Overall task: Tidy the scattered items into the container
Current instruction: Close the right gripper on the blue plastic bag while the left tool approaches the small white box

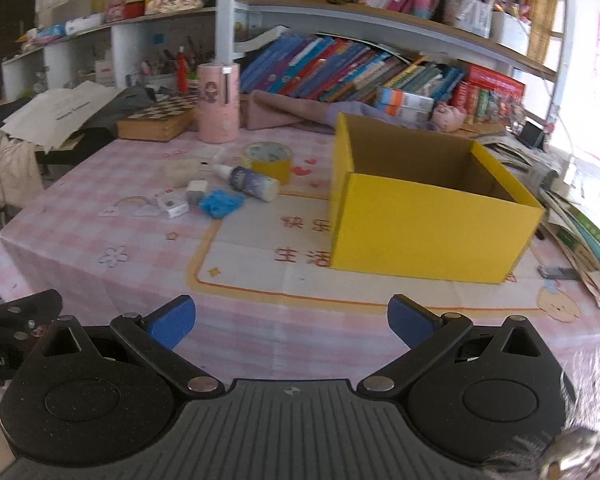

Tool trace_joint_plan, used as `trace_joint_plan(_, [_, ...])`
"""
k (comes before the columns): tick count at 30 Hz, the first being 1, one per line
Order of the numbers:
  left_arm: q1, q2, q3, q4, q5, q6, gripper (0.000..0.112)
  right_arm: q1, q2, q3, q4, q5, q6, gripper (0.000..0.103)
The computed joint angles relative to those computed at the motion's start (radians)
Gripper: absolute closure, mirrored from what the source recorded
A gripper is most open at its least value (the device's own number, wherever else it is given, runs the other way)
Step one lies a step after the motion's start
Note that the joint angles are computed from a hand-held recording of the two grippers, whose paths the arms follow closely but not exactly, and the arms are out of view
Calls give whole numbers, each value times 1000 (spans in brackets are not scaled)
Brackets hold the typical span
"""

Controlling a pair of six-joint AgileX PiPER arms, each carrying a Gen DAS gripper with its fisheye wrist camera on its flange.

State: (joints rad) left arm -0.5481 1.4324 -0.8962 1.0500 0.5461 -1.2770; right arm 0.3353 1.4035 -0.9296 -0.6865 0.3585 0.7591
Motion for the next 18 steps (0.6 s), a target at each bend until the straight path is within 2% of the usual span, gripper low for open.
trace_joint_plan(7, [43, -8, 0, -28, -20, 33, 9, 22, 46, -46, 53, -28, -73, 0])
trace_joint_plan(14, [69, 22, -33, 27, -29, -25, 9, 11, 89, -77, 107, -93, -163, 0])
trace_joint_plan(18, [92, 62, -72, 38, -27, -33, 9, -13, 128, -113, 273, -135, -349, 0])
